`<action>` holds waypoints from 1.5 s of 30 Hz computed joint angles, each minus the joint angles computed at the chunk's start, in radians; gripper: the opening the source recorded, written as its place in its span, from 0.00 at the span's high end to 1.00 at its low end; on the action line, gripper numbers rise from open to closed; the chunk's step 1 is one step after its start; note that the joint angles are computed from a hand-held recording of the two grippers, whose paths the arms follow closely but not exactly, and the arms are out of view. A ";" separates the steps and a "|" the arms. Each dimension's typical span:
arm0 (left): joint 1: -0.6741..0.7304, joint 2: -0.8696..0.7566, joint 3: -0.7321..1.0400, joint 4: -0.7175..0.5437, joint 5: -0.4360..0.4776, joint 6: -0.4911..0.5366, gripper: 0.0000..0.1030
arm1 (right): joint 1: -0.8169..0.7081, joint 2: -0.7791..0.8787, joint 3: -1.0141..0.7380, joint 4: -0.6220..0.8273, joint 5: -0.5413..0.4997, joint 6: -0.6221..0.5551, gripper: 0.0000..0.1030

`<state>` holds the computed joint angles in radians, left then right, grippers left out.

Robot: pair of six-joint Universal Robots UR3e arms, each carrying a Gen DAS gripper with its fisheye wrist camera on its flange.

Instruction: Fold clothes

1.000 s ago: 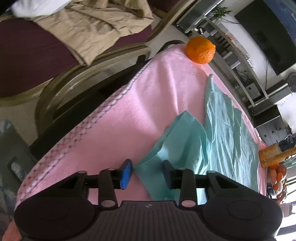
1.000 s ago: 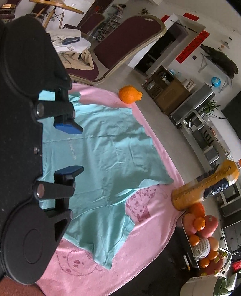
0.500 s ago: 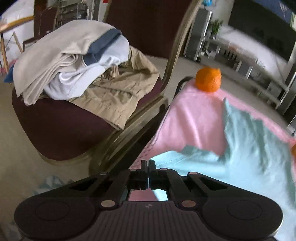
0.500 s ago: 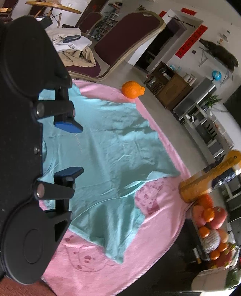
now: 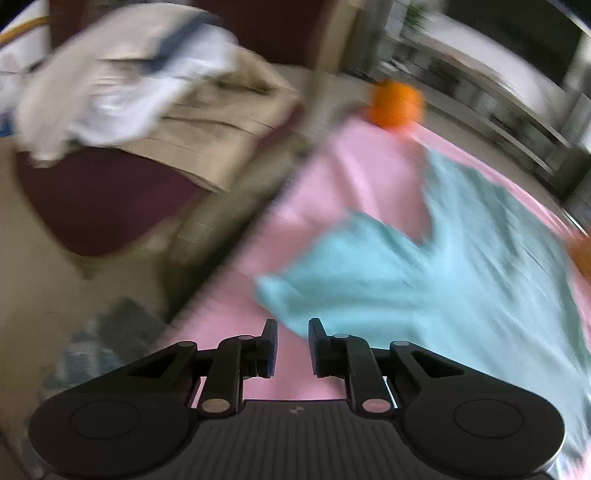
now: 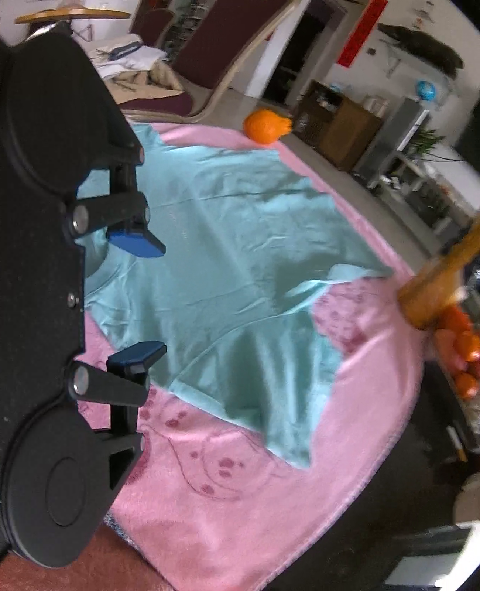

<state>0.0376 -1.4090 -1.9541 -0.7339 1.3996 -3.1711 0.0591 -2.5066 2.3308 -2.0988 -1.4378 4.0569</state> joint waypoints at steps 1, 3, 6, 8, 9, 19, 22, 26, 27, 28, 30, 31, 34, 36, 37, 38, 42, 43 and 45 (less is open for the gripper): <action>-0.033 -0.006 0.003 -0.003 -0.017 0.031 0.86 | 0.015 0.050 0.009 -0.046 0.000 -0.024 0.72; -0.122 -0.044 0.012 0.016 -0.010 0.077 0.85 | 0.083 0.194 0.003 -0.159 -0.025 -0.056 0.82; -0.218 -0.117 0.024 0.019 0.030 0.101 0.85 | 0.232 0.406 -0.038 -0.292 -0.135 -0.097 0.85; -0.250 -0.118 -0.012 0.056 0.071 0.119 0.81 | 0.293 0.494 -0.061 -0.317 -0.184 -0.129 0.84; -0.257 -0.111 -0.015 0.046 0.091 0.134 0.78 | 0.313 0.514 -0.061 -0.308 -0.199 -0.139 0.86; -0.113 -0.058 0.116 -0.045 -0.024 0.136 0.84 | 0.121 0.187 -0.031 -0.136 -0.084 -0.209 0.88; -0.123 -0.145 0.247 0.001 -0.065 0.093 0.83 | -0.078 0.110 -0.079 -0.158 0.053 -0.298 0.88; -0.178 -0.342 0.463 0.035 -0.058 0.035 0.83 | -0.359 0.129 -0.090 -0.271 0.322 -0.326 0.87; -0.197 -0.405 0.520 0.030 -0.043 0.027 0.83 | -0.384 0.185 -0.082 -0.351 0.353 -0.300 0.86; -0.215 -0.470 0.583 0.020 -0.029 0.020 0.83 | -0.400 0.244 -0.072 -0.428 0.374 -0.285 0.84; -0.244 -0.614 0.720 -0.031 -0.014 0.013 0.86 | -0.385 0.419 -0.051 -0.616 0.352 -0.245 0.76; -0.256 -0.684 0.788 -0.059 -0.011 0.012 0.89 | -0.377 0.507 -0.046 -0.689 0.338 -0.228 0.76; -0.282 -0.861 0.956 -0.092 0.000 0.021 0.93 | -0.399 0.753 -0.027 -0.827 0.394 -0.202 0.86; -0.284 -0.941 1.007 -0.039 0.008 0.005 0.91 | -0.409 0.905 -0.044 -0.881 0.428 -0.208 0.88; -0.277 -0.957 1.016 -0.012 0.022 -0.031 0.90 | -0.412 0.963 -0.056 -0.891 0.441 -0.225 0.88; -0.269 -0.974 1.029 0.010 0.037 -0.070 0.90 | -0.431 1.011 -0.036 -0.961 0.462 -0.223 0.99; -0.259 -1.017 1.134 -0.012 0.154 -0.171 1.00 | -0.517 1.064 0.093 -1.292 0.348 -0.060 0.99; -0.260 -1.022 1.153 -0.005 0.166 -0.164 1.00 | -0.522 1.054 0.089 -1.299 0.338 -0.059 0.97; -0.261 -1.050 1.231 -0.021 0.079 -0.104 1.00 | -0.527 1.034 0.071 -1.300 0.327 -0.073 0.96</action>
<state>-0.2232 -2.4586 -0.7234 -0.7549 1.4786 -3.2756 -0.4676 -1.4723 2.4014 -3.3993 -1.1109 3.9843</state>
